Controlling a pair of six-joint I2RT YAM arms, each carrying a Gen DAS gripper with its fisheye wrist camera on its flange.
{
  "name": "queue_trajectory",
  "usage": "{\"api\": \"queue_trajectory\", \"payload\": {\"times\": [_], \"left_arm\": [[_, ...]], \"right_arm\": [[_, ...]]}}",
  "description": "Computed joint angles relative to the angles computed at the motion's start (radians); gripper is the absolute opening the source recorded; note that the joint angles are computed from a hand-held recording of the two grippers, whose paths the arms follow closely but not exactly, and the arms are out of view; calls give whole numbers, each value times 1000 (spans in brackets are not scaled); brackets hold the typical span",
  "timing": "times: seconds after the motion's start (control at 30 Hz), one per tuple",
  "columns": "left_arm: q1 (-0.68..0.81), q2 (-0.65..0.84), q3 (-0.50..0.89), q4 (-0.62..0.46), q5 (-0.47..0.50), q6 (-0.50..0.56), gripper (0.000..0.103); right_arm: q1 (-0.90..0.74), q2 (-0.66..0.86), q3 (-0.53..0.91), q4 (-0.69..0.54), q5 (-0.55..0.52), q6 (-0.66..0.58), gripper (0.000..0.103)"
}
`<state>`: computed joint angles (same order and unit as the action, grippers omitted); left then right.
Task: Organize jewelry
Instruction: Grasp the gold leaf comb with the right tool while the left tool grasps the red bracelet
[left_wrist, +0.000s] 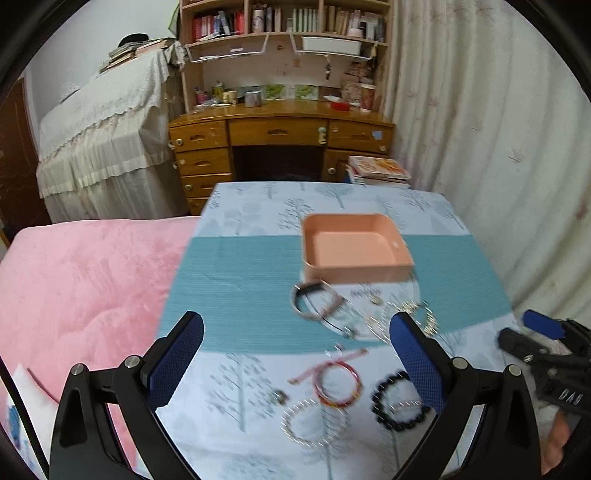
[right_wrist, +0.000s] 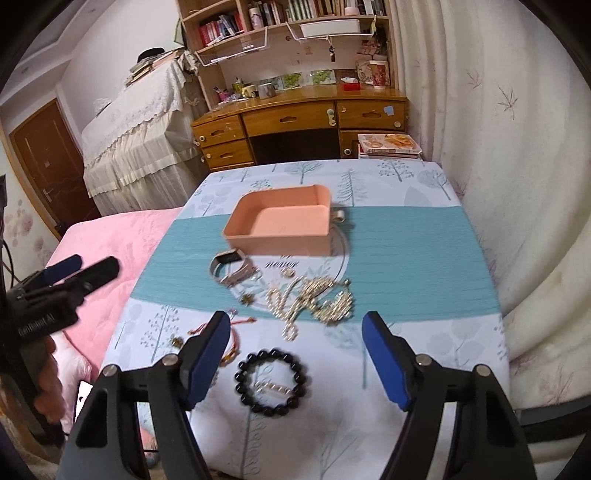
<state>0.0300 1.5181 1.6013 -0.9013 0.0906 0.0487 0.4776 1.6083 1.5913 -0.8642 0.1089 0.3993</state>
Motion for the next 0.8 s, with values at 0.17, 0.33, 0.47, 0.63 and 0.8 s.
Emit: {"api": "queue_trajectory", "payload": {"times": [0.17, 0.33, 0.47, 0.63, 0.8], "left_arm": [[34, 161, 192, -74, 15, 27, 101], [46, 313, 338, -169, 45, 23, 101], [41, 364, 334, -131, 10, 12, 101], [37, 410, 273, -97, -9, 12, 101], [25, 435, 191, -92, 9, 41, 101]], "right_arm": [[-88, 111, 174, -76, -19, -37, 70], [-133, 209, 280, -125, -44, -68, 69], [-168, 299, 324, -165, -137, -58, 65], [-195, 390, 318, -175, -206, -26, 60], [-204, 456, 311, -185, -223, -5, 60]]}}
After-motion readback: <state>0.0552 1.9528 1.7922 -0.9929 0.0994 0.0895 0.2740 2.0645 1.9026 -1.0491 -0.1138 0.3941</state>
